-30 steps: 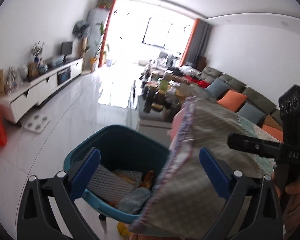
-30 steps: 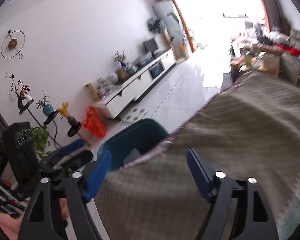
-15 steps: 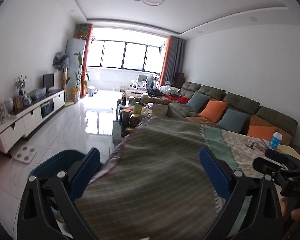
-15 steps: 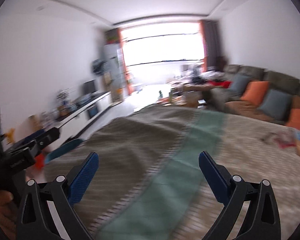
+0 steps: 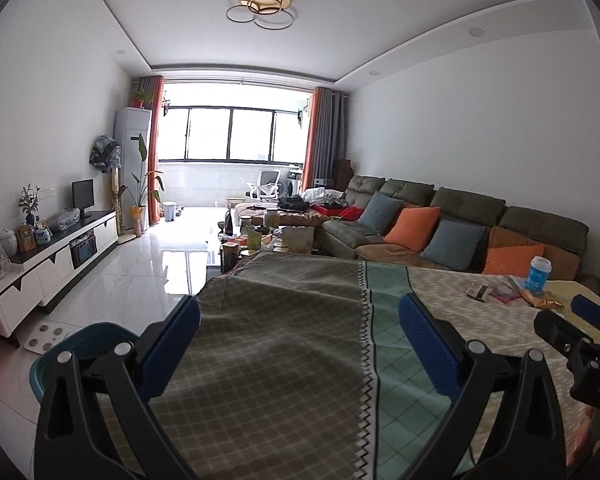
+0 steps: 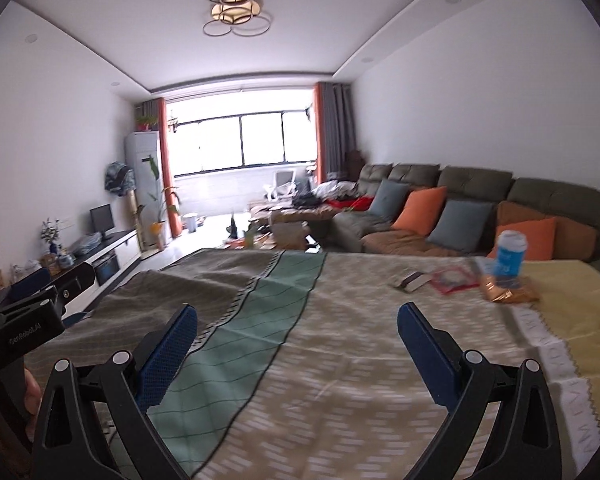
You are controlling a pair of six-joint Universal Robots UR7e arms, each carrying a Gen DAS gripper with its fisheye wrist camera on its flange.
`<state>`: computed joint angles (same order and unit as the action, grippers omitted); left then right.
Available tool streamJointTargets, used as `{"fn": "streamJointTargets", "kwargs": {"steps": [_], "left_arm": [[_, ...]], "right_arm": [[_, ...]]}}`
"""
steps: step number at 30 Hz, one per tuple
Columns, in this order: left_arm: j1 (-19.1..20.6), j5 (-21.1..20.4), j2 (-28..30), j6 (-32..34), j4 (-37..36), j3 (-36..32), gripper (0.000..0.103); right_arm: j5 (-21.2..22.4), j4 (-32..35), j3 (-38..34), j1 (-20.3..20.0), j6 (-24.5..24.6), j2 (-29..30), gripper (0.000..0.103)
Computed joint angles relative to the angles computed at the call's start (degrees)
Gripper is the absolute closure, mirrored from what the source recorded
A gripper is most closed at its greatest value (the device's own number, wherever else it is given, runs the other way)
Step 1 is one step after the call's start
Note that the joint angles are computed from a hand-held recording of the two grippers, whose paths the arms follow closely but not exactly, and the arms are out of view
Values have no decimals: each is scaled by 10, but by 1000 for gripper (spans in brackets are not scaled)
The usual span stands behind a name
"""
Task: Collect trash
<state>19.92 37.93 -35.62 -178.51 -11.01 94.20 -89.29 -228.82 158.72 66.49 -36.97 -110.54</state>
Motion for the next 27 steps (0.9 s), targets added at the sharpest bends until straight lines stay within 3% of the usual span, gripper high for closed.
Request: {"fn": "streamJointTargets", "kwargs": {"steps": [6,11,27], "left_arm": [[-6,-7,5,14,-22,4,3],[-11,-3,9,20,-28,5,3],[-14,12,16,28,-30,-1,3]], "right_arm": [[20,-43,10,-22,-4,-6,4],[34,-28,12,-40,2,-27,4],[34,-14,3,-42,6,-41,4]]}}
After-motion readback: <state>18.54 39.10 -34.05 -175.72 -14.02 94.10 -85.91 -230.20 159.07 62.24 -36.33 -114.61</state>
